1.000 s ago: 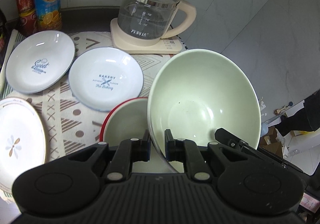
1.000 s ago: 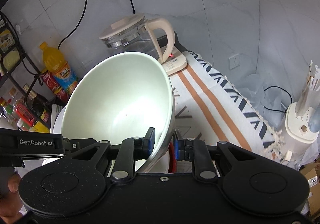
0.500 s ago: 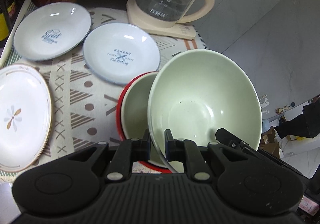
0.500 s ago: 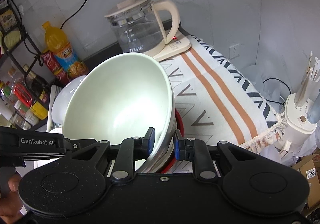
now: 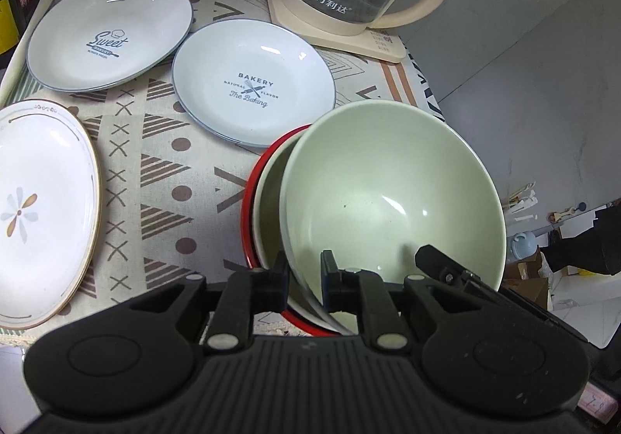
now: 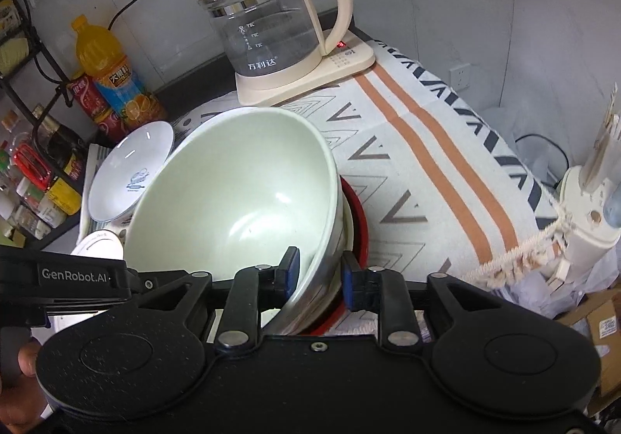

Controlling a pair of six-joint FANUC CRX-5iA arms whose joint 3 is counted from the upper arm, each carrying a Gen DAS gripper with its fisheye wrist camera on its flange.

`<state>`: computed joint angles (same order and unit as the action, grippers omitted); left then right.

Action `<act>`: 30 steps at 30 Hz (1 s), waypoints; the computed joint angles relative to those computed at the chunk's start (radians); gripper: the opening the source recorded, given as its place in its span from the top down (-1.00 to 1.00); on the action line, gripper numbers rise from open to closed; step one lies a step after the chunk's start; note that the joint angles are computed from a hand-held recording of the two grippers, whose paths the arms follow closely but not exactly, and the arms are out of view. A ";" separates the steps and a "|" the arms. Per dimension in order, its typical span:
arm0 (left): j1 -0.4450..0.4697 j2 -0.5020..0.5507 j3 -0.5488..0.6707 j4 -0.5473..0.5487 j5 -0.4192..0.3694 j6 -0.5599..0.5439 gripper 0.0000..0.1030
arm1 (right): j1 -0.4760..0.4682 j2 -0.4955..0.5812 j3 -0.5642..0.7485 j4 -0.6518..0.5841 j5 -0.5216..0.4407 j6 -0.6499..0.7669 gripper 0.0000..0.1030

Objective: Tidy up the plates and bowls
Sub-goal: 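Lower the small bowl into the stack and open both grippers, then withdraw both grippers up from the bowl stack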

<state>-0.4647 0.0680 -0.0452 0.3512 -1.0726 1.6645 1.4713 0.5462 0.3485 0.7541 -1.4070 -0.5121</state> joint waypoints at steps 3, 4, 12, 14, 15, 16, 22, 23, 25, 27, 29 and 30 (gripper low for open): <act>-0.002 0.005 0.010 -0.007 -0.006 0.000 0.71 | -0.008 0.001 0.005 -0.004 -0.002 0.000 0.50; 0.000 0.005 0.009 -0.004 -0.007 -0.001 0.70 | -0.010 0.003 0.009 -0.006 -0.005 0.003 0.49; -0.004 -0.001 0.033 -0.052 -0.018 0.018 0.33 | -0.010 0.018 0.045 -0.032 -0.039 0.033 0.45; -0.001 -0.011 0.031 -0.067 -0.019 0.030 0.24 | -0.006 0.030 0.067 -0.031 -0.065 0.036 0.43; 0.004 -0.017 0.024 -0.065 -0.018 0.030 0.23 | -0.004 0.032 0.072 -0.030 -0.072 0.037 0.43; 0.008 -0.022 0.021 -0.064 -0.021 0.031 0.21 | -0.002 0.033 0.076 -0.030 -0.077 0.036 0.43; 0.025 -0.065 -0.008 -0.070 -0.023 0.029 -0.03 | 0.016 0.043 0.099 -0.025 -0.100 0.026 0.25; 0.030 -0.074 -0.014 -0.072 -0.026 0.027 -0.05 | 0.019 0.048 0.108 -0.024 -0.106 0.028 0.22; 0.040 -0.098 -0.029 -0.080 -0.029 0.022 -0.12 | 0.025 0.065 0.134 -0.019 -0.118 0.038 0.17; 0.052 -0.124 -0.047 -0.091 -0.032 0.023 -0.28 | 0.031 0.080 0.159 -0.013 -0.123 0.049 0.11; 0.068 -0.152 -0.066 -0.100 -0.033 0.021 -0.40 | 0.034 0.100 0.192 -0.008 -0.132 0.063 0.02; 0.076 -0.165 -0.074 -0.104 -0.034 0.020 -0.43 | 0.036 0.111 0.210 -0.005 -0.137 0.072 -0.02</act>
<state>-0.3885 -0.0965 -0.1192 0.2473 -1.1063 1.6841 1.5076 0.6569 0.5584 0.7494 -1.5440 -0.4404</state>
